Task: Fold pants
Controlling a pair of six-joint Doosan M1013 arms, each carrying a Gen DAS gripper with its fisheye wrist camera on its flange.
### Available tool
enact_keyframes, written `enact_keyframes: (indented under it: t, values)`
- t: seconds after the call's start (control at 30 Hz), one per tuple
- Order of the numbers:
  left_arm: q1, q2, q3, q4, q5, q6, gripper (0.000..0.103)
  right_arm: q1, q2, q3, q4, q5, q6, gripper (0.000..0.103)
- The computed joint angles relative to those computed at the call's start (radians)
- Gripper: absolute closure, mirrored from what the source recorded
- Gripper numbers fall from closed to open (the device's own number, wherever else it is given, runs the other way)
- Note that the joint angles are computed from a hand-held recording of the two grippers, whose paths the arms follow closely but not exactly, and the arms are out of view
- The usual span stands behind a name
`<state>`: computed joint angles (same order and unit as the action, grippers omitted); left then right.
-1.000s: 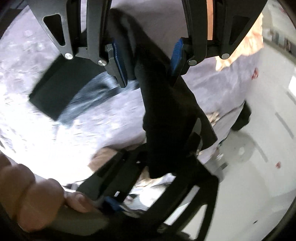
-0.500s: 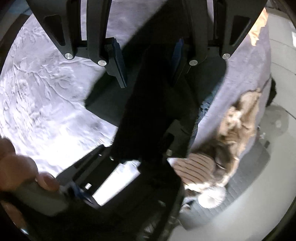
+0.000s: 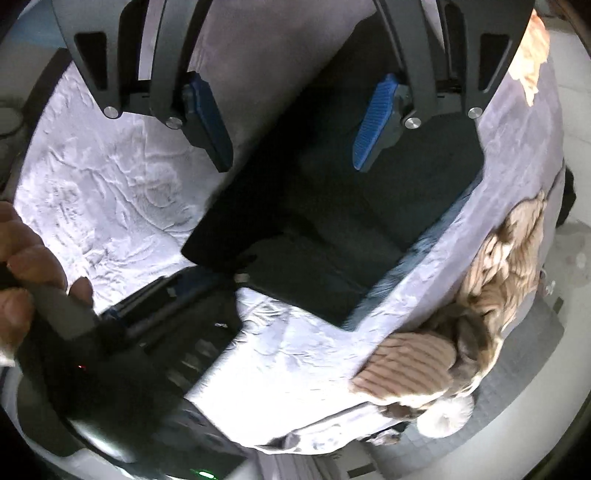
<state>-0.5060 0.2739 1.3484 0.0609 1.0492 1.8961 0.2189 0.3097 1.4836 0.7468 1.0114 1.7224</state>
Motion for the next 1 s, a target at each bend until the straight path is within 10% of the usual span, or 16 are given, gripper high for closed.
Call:
enact_keyframes:
  t: [0.1,0.23,1.0]
  values:
    - [0.026,0.01,-0.033,0.004,0.068,-0.055,0.009,0.018,-0.009,-0.018,-0.125,0.007,0.079,0.074]
    - [0.069,0.025,-0.074,-0.008,0.149,-0.161,0.008,0.039,-0.018,-0.043,-0.302,0.068,0.221,0.05]
    - [0.172,0.083,-0.155,-0.039,0.316,-0.353,0.008,0.14,-0.007,-0.141,-0.509,0.244,0.374,0.024]
